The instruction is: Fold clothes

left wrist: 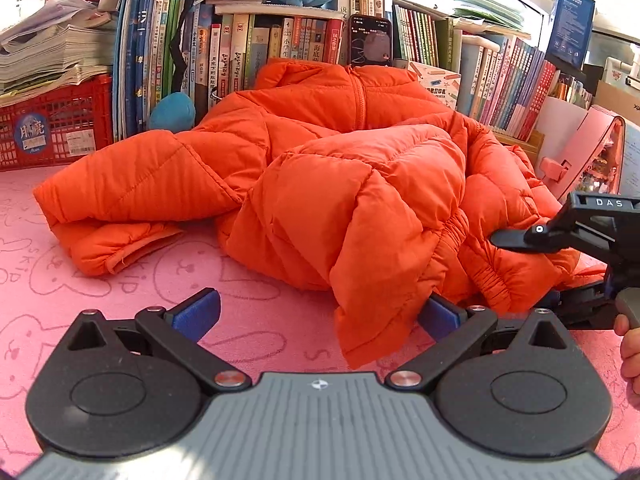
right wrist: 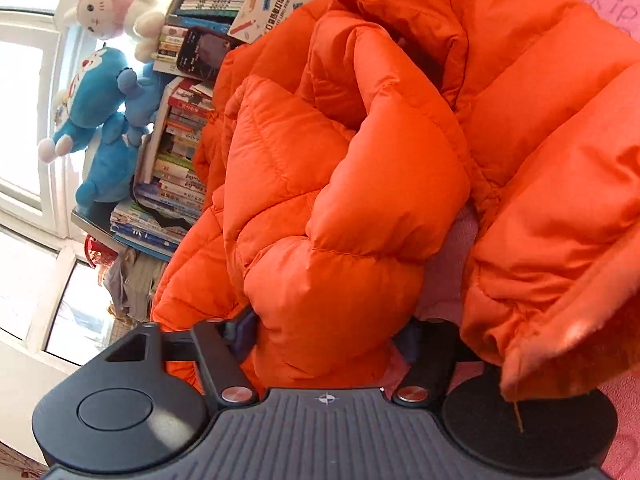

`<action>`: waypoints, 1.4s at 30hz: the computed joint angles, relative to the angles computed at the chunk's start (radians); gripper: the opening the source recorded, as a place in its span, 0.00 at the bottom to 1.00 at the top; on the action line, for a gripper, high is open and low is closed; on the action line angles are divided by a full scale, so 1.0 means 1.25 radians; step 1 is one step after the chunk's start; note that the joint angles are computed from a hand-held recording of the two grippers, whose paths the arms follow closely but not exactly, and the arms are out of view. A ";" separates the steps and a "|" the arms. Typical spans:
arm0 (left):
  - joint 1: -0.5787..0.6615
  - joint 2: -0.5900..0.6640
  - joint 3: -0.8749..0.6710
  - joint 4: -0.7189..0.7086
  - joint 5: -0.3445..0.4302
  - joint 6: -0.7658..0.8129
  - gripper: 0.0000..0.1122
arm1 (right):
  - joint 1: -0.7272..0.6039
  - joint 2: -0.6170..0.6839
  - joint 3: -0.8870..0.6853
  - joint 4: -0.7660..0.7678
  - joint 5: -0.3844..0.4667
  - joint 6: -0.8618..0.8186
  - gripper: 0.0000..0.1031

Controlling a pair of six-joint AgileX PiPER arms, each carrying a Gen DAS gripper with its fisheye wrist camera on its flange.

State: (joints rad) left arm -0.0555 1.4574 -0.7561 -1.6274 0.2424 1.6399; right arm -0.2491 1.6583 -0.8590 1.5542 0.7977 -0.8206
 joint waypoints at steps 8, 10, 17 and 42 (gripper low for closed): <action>0.112 -0.038 0.010 0.122 0.103 -0.110 0.92 | -0.149 -0.095 0.096 -0.052 0.168 -0.046 0.22; 0.168 -0.076 0.043 0.107 0.153 -0.055 0.92 | -0.219 -0.150 0.137 -0.105 0.214 -0.052 0.21; 0.297 -0.162 0.108 0.168 0.206 0.009 0.92 | -0.394 -0.360 0.183 -0.395 0.161 0.019 0.21; 0.183 -0.229 0.142 -0.033 0.228 0.165 0.92 | -0.231 -0.196 0.237 -0.103 0.269 -0.174 0.25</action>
